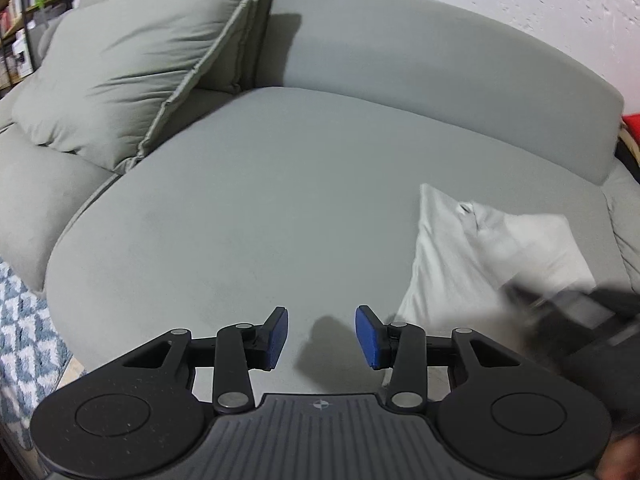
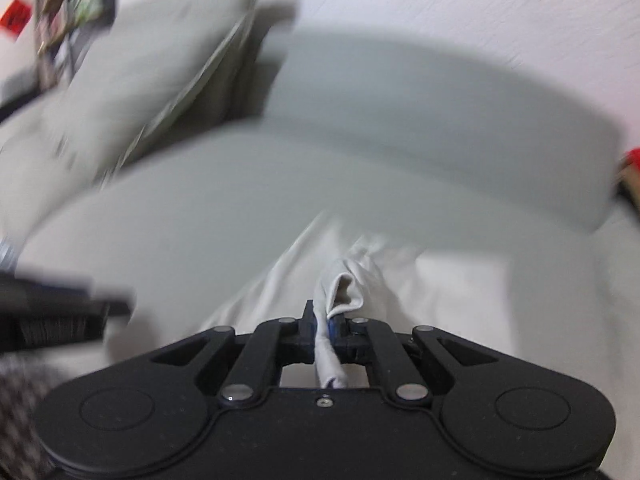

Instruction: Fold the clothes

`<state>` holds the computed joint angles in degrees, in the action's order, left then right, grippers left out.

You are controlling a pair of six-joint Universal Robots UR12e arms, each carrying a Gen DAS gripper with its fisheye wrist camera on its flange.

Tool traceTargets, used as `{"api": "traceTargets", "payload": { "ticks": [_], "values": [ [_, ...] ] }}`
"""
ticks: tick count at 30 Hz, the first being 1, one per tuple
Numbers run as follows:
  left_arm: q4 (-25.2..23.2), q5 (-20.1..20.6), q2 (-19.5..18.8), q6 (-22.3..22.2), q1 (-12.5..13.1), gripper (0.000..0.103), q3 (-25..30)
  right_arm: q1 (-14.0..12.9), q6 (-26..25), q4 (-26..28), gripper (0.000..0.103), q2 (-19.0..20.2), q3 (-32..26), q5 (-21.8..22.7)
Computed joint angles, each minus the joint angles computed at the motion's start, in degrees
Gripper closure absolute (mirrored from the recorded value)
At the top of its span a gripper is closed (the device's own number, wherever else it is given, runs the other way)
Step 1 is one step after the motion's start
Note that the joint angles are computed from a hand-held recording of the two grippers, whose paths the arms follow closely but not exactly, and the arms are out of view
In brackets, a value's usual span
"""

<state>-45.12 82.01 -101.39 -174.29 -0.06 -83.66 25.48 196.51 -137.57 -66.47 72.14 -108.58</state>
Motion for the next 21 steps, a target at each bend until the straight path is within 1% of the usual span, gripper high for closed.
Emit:
{"api": "traceTargets", "payload": {
  "ticks": [2,3,5,7,8,11,13,15,18,20,21],
  "values": [
    [1.12,-2.13,0.51,0.15,0.61,0.063,-0.91,-0.01,1.64,1.78,0.098,0.44,-0.14,1.21],
    [1.72,-3.28,0.72,-0.16,0.96,0.063,-1.3,-0.4,3.5,1.92,0.098,0.33,-0.18,2.26],
    [1.75,-4.35,0.74,-1.48,1.35,0.063,-1.36,-1.17,7.21,2.04,0.098,0.12,-0.22,4.36],
    [1.26,-4.61,0.61,-3.12,1.5,0.064,-1.11,-1.71,11.18,-0.8,0.098,-0.16,-0.16,6.06],
    [1.03,-4.62,0.47,-3.83,1.51,0.066,-0.96,-1.83,12.91,-2.4,0.098,-0.19,-0.3,6.1],
    [0.59,-4.88,0.4,-5.12,1.59,0.066,-0.77,-2.23,17.42,-6.81,0.098,-0.27,-0.6,6.62],
    [0.63,-4.83,0.46,-5.49,1.66,0.066,-0.82,-2.39,18.05,-7.58,0.098,0.45,-2.08,7.29],
    [0.88,-4.54,0.57,-5.85,1.67,0.066,-0.98,-2.15,16.54,-7.23,0.098,1.53,-3.67,7.04],
    [1.06,-4.01,0.65,-6.42,1.69,0.067,-1.06,-1.62,14.42,-2.94,0.098,2.68,-5.71,7.19],
    [1.24,-3.74,0.78,-6.84,1.71,0.067,-1.22,-1.85,13.47,-0.34,0.097,2.97,-6.06,9.6],
    [1.43,-3.64,0.85,-7.03,1.73,0.067,-1.34,-2.2,12.19,-0.25,0.093,2.8,-5.64,12.3]
  ]
}}
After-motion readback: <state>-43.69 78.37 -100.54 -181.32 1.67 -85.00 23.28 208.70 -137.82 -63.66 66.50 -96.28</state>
